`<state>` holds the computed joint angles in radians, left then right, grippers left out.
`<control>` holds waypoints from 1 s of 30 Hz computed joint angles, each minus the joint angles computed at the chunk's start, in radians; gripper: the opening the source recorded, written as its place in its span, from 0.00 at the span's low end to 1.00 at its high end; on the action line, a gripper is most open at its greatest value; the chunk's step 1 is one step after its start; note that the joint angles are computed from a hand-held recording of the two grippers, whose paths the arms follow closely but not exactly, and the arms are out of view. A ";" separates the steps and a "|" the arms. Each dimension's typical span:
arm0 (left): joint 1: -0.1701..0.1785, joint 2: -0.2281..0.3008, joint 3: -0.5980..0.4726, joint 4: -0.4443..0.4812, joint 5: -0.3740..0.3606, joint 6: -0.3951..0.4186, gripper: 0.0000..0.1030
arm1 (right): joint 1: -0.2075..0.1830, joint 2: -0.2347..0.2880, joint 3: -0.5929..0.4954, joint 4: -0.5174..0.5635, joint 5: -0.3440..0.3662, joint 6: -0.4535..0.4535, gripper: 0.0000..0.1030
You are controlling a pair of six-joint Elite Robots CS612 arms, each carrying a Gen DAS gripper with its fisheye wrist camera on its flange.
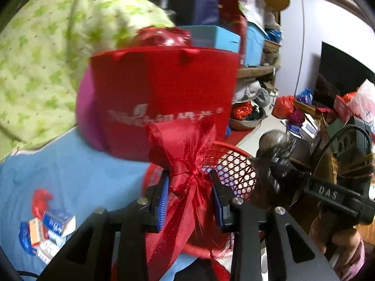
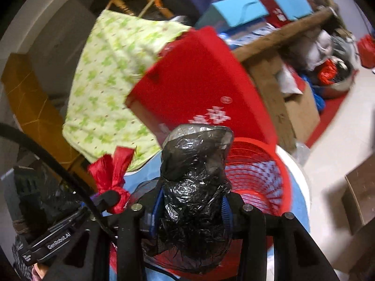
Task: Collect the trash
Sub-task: 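Carry the black bag and red ribbon to the red mesh basket and release, then return both grippers to the towel and grasp the white medicine box with the right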
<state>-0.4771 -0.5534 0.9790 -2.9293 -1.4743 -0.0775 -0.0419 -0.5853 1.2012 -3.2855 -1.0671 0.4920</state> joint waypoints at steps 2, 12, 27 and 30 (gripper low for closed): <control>-0.010 0.016 -0.022 0.013 0.036 0.018 0.59 | -0.008 0.005 0.001 -0.016 0.013 0.026 0.70; -0.002 -0.056 0.165 -0.102 0.175 0.008 0.71 | -0.002 -0.010 0.029 -0.147 0.032 0.009 0.70; 0.098 -0.207 0.570 -0.146 0.543 -0.390 0.74 | 0.134 -0.007 -0.018 0.027 0.263 -0.323 0.70; 0.111 -0.202 0.590 -0.156 0.550 -0.439 0.74 | 0.167 0.012 -0.044 0.169 0.256 -0.417 0.70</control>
<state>-0.3656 -0.7559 1.5690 -3.0856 -0.9246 -0.5161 0.1249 -0.5737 1.1574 -3.1160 -0.8109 0.0745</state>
